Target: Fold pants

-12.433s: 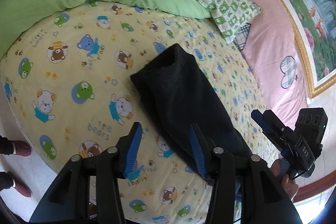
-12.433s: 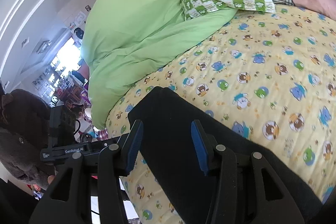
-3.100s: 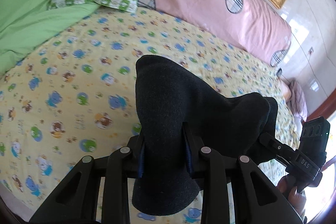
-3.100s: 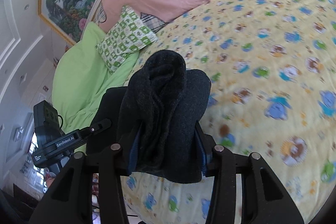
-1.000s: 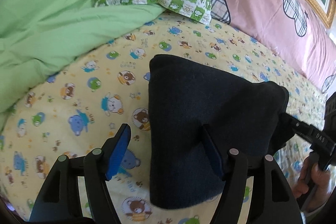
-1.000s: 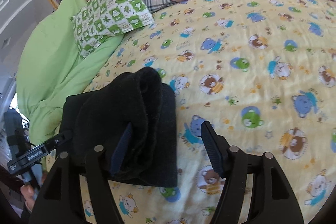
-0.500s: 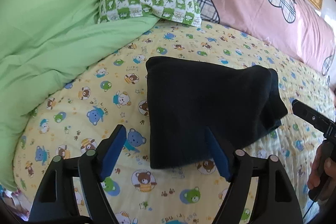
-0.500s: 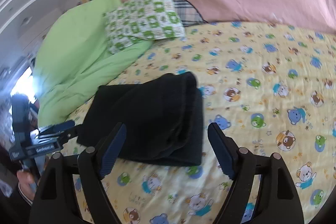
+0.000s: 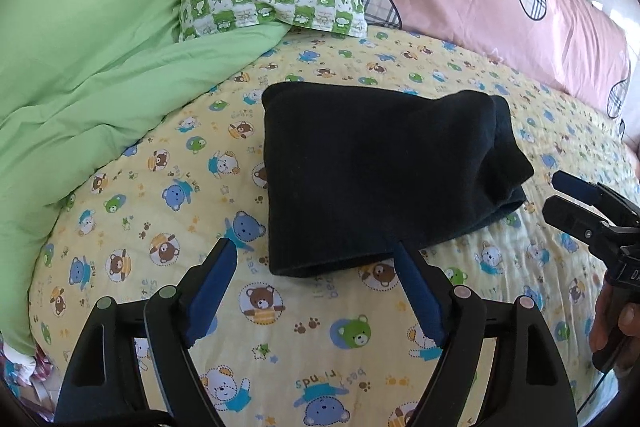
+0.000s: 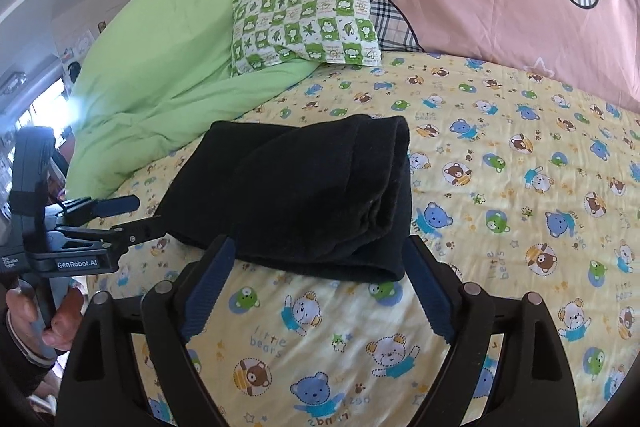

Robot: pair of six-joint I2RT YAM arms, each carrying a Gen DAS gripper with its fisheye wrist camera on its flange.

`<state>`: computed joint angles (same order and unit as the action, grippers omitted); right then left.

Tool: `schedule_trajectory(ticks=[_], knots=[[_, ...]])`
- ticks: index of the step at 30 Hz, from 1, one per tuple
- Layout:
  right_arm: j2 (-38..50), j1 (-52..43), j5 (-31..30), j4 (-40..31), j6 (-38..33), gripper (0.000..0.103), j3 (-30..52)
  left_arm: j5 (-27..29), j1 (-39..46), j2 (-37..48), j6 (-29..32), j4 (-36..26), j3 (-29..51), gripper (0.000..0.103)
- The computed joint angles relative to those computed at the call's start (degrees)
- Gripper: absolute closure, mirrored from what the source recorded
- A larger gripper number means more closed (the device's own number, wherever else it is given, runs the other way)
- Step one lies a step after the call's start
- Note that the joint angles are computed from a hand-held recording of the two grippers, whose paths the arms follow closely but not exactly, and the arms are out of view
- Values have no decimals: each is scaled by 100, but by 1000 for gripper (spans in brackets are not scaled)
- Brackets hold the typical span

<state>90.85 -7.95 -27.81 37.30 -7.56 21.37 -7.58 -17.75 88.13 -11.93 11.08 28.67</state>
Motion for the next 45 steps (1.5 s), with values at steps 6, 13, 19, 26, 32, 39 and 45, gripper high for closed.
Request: schedule_trajectory(ticks=[6, 13, 19, 26, 32, 39, 45], knots=[[73, 154, 99, 103, -22, 17, -57, -143, -99, 12, -20, -12, -45, 21], [227, 343, 177, 251, -7, 17, -45, -312, -93, -11, -44, -25, -68, 21], [351, 579, 385, 257, -65, 17, 56, -362, -105, -10, -37, -7, -72, 21], [462, 635, 429, 298, -104, 17, 114, -426, -91, 25, -50, 95, -111, 21], [480, 635, 456, 330, -84, 17, 129, -442, -119, 66, -7, 104, -99, 21], [482, 656, 476, 334, -88, 17, 140, -464, -120, 65, -7, 118, -104, 20], [475, 653, 461, 309, -82, 17, 154, -476, -108, 52, -8, 172, -120, 20]])
